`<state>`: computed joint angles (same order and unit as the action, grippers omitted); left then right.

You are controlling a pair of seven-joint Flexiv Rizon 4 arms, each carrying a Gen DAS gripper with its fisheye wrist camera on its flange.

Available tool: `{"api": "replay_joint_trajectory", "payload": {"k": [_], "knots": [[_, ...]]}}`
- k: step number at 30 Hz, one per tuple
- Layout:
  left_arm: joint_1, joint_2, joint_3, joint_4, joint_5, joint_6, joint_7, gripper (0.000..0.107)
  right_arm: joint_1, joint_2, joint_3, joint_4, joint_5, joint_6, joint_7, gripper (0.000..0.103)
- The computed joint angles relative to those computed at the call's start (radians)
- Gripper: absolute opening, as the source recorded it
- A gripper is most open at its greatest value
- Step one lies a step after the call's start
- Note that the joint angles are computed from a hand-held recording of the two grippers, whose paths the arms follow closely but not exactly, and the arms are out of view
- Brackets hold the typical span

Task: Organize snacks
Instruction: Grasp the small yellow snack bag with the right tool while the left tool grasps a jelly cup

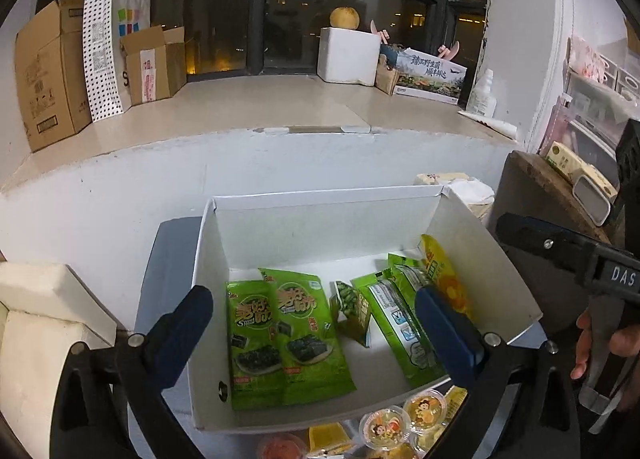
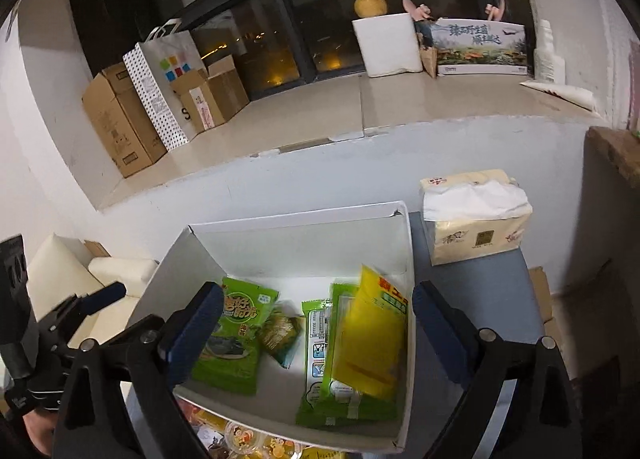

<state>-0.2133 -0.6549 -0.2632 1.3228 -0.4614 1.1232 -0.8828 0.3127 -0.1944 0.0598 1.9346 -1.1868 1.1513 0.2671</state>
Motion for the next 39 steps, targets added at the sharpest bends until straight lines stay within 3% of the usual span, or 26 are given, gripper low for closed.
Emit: {"api": "replay_joint_trajectory", "payload": {"k": [4,6,8,12,16,21,26,30,33,39], "knots": [[0.013,0.038,-0.01,0.059,-0.009,0.03,0.015,0.103,0.0,0.035,0.008,0.022,-0.042,-0.005,0.035,0.098],[0.033,0.076,-0.035,0.117,-0.036,0.057,0.046,0.103,-0.007,0.053,0.015,0.04,-0.078,0.02,0.066,0.103],[0.074,0.128,-0.089,0.202,-0.104,0.094,0.116,0.103,-0.015,0.072,0.026,0.064,-0.113,0.049,0.104,0.103],[0.102,0.231,-0.119,0.356,-0.204,0.163,0.219,0.103,-0.016,0.131,0.065,0.13,-0.191,0.037,0.186,0.103],[0.134,0.354,-0.156,0.54,-0.405,0.205,0.37,0.103,-0.024,0.181,0.1,0.202,-0.303,0.043,0.309,0.103],[0.111,0.461,-0.135,0.702,-0.616,0.206,0.516,0.103,-0.01,0.173,0.131,0.291,-0.288,0.059,0.378,0.103],[0.054,0.523,-0.069,0.809,-0.705,0.176,0.564,0.103,0.022,0.131,0.137,0.323,-0.25,0.046,0.413,0.103],[0.006,0.536,-0.015,0.839,-0.722,0.176,0.572,0.103,0.04,0.104,0.126,0.312,-0.256,0.032,0.418,0.103],[-0.024,0.535,0.026,0.844,-0.722,0.169,0.564,0.103,0.027,0.078,0.1,0.293,-0.3,0.081,0.446,0.103],[-0.08,0.523,0.092,0.837,-0.718,0.165,0.561,0.103,0.033,0.013,0.077,0.246,-0.153,0.051,0.26,0.103]]}}
